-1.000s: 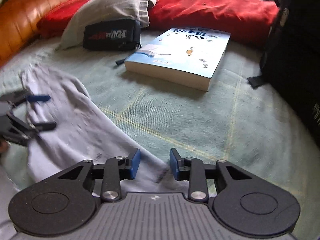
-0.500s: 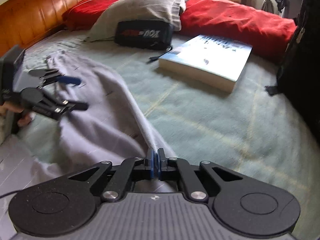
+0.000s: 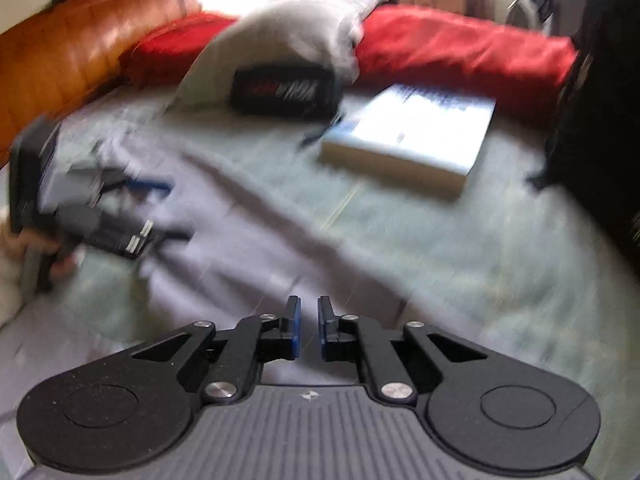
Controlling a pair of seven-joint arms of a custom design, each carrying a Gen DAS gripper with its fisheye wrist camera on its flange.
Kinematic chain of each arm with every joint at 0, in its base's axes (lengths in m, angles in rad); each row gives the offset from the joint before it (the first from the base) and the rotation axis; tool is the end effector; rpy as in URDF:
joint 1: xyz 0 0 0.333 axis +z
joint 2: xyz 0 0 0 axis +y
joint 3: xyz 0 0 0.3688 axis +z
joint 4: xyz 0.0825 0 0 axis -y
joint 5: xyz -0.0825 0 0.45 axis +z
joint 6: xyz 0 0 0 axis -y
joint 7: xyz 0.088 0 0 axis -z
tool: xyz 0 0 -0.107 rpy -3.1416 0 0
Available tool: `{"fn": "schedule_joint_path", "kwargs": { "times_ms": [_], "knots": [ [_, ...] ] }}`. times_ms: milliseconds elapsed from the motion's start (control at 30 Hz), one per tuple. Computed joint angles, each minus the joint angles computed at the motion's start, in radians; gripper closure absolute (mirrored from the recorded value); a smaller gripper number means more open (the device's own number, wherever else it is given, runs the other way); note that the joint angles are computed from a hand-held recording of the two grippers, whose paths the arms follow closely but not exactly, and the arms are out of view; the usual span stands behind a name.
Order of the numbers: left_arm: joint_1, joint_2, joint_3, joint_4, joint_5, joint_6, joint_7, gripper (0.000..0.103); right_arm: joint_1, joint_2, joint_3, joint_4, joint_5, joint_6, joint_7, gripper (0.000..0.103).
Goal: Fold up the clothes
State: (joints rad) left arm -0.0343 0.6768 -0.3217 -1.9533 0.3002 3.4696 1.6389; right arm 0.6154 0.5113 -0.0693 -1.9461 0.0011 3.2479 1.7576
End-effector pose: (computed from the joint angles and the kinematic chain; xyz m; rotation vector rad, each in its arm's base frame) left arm 0.6786 -0.2590 0.2358 -1.1759 2.2134 -1.0558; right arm 0.6284 0.3884 0.3057 -1.9826 1.3413 -0.4396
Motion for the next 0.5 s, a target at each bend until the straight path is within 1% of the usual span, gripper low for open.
{"fn": "schedule_joint_path", "kwargs": {
  "times_ms": [33,100,133,200,233,300,400,467,500],
  "knots": [
    [-0.001,0.000,0.001,-0.001,-0.001,0.001,-0.001,0.012,0.054,0.011,-0.066,0.016,0.015,0.010,0.019,0.092],
    [0.002,0.000,-0.002,0.000,0.000,0.001,-0.004,0.012,0.115,0.050,-0.157,0.070,0.057,-0.014,0.068,0.092],
    [0.006,0.001,-0.004,0.001,0.002,-0.001,-0.006,0.012,0.116,0.066,-0.171,0.092,0.066,-0.032,0.089,0.092],
    [0.009,0.003,-0.008,0.003,0.005,-0.005,-0.008,0.012,0.106,0.095,-0.182,0.140,0.067,-0.105,0.134,0.092],
    [0.010,0.004,-0.009,0.004,0.006,-0.006,-0.009,0.012,0.100,0.108,-0.183,0.162,0.063,-0.145,0.155,0.092],
    [0.013,0.005,-0.011,0.004,0.008,-0.007,-0.010,0.012,0.034,0.107,-0.109,0.170,0.045,-0.186,0.135,0.092],
    [0.009,0.003,-0.007,0.003,0.006,-0.006,-0.009,0.012,0.009,0.075,-0.058,0.115,-0.016,-0.150,0.109,0.092],
    [-0.021,-0.006,0.021,0.000,-0.012,0.000,-0.001,0.012,0.006,0.057,-0.038,0.081,-0.046,-0.130,0.115,0.092],
    [-0.050,-0.015,0.049,-0.005,-0.031,0.010,0.008,0.012,0.027,0.052,-0.055,0.067,-0.062,-0.121,0.125,0.091]
  ]
}}
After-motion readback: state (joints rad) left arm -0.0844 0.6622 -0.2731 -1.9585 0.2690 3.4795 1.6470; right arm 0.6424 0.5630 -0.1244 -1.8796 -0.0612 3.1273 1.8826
